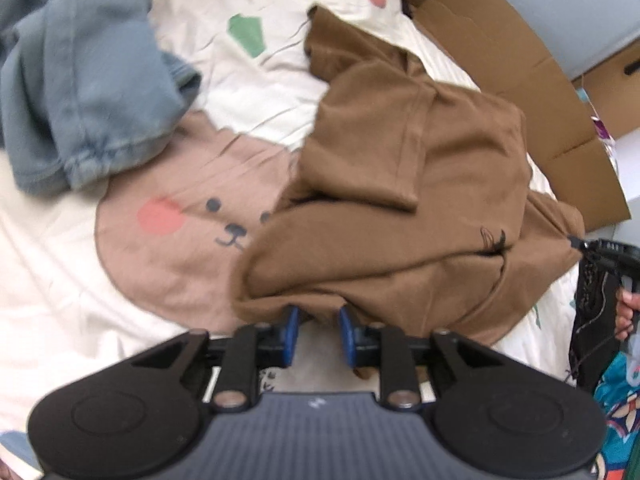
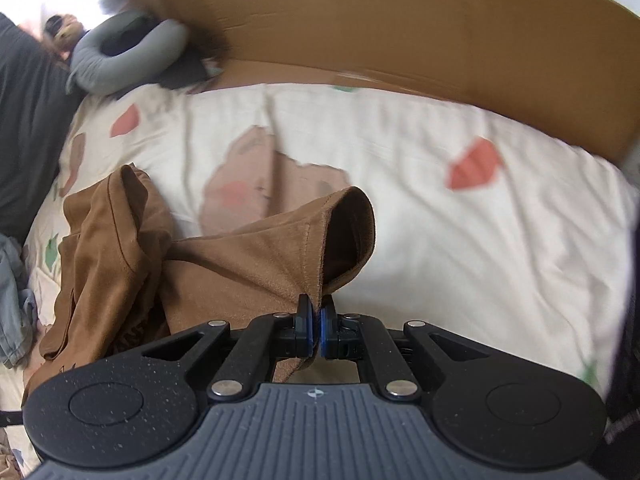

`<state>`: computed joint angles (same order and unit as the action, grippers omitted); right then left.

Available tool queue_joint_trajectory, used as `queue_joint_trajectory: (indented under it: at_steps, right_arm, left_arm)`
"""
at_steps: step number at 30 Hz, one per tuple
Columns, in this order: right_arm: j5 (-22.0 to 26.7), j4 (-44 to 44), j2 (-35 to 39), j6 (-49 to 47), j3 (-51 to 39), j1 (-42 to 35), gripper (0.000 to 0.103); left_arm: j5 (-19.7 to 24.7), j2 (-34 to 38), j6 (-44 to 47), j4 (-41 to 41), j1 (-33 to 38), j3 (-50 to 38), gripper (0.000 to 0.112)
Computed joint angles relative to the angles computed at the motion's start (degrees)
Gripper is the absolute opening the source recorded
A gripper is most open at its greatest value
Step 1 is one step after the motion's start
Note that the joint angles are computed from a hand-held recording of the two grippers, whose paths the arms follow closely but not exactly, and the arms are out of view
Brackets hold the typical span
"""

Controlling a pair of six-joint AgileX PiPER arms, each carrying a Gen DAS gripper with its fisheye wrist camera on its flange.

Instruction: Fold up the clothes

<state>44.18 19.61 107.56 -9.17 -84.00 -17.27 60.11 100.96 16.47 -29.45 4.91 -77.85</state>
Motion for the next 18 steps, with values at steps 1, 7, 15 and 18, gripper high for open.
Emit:
queue_joint_trajectory:
  at_steps: [1, 7, 15, 18]
  right_arm:
    - [-0.32, 0.03, -1.41, 0.04, 1.79, -0.84, 0.001]
    - [-2.86, 1.46, -9.14, 0.26, 12.21, -6.29, 0.001]
    - [-4.57, 4.83, -18.83, -1.65, 24.37, -13.41, 0.001]
    - [-4.72, 6.65, -22.02, -2.70, 28.71, -15.66, 0.001]
  left_arm:
    - [-0.13, 0.02, 0.42, 0.23, -0.08, -0.38, 0.032]
    - [-5.05, 2.15, 3.04, 0.04, -2.79, -0.89, 0.041]
    - [-3.33, 12.34, 1.52, 1.50, -10.21, -17.77, 0.055]
    - [-1.97, 18.81, 1.01, 2.05, -13.15, -27.43, 0.059]
